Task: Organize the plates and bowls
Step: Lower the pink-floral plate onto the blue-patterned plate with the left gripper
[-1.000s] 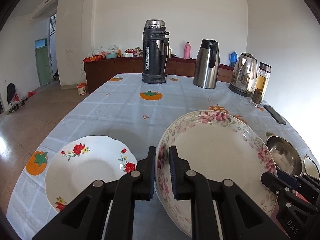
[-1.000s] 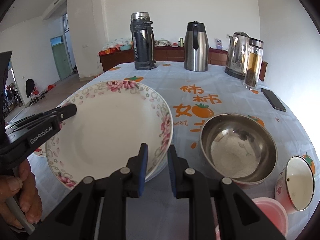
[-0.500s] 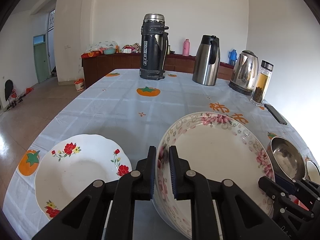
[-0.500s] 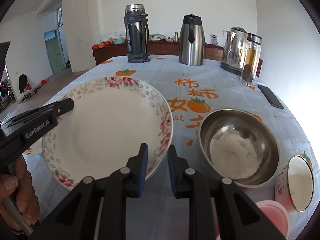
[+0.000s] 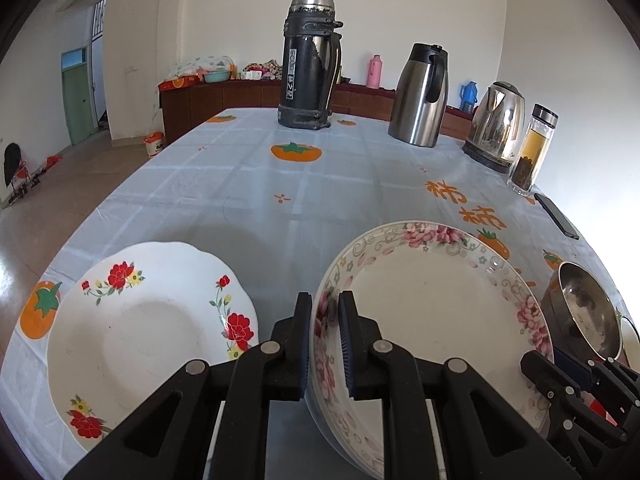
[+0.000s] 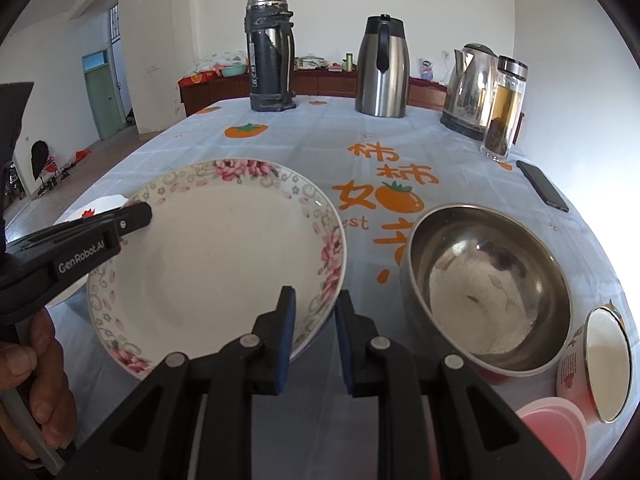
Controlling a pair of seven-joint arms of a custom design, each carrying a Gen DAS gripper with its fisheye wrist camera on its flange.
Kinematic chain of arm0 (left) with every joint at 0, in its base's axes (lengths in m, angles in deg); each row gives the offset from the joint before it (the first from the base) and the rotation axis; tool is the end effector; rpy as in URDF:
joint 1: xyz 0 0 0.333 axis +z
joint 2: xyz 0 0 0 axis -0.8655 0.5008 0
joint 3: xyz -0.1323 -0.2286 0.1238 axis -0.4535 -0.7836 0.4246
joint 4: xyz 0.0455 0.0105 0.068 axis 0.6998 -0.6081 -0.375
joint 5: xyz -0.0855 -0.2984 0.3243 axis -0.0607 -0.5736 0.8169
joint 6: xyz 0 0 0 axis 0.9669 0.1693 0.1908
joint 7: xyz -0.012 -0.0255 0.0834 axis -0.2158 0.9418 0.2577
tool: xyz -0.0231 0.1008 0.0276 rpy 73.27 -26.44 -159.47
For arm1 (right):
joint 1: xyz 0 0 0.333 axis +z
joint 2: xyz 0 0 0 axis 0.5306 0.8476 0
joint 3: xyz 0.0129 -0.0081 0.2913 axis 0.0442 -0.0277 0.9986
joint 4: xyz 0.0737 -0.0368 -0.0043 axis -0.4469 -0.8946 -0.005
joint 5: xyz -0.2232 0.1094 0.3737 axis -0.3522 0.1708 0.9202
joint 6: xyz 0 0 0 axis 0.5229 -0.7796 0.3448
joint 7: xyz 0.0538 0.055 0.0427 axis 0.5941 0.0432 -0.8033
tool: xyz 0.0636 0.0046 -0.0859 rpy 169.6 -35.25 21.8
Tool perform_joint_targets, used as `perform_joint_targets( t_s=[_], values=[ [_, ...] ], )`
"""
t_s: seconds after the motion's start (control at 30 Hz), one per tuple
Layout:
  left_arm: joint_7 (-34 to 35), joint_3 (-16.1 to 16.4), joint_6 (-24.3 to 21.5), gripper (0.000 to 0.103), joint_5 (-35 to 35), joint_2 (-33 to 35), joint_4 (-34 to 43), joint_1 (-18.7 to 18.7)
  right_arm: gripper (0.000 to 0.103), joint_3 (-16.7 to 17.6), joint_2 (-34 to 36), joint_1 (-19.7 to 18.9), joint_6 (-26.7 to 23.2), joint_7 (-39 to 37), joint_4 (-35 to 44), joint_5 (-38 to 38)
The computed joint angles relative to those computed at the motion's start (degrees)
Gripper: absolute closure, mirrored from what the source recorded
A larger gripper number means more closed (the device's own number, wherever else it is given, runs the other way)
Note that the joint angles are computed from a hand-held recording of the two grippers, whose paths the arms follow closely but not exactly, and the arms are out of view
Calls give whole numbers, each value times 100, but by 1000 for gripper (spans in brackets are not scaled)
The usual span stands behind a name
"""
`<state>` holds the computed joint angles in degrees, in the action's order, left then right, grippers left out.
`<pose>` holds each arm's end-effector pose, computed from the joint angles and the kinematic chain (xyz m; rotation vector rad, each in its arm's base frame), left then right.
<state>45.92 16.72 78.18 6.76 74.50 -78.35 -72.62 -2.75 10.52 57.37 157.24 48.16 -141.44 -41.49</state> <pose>0.6185 -0.2495 0.3746 -1.9935 1.3072 -0.7340 0.6130 0.2920 0.3738 -2.0183 1.2121 -0.5122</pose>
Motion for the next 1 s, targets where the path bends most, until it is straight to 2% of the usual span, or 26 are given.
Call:
perform_joint_targets(
  t_s=[0.53, 1.0],
  values=[
    [18, 33, -26, 87, -14, 82, 40, -21, 83, -315, 106, 276, 59, 420, 70, -391],
    [16, 29, -166, 87, 70, 124, 98, -66, 83, -303, 155, 250, 56, 432, 105, -412]
  ],
)
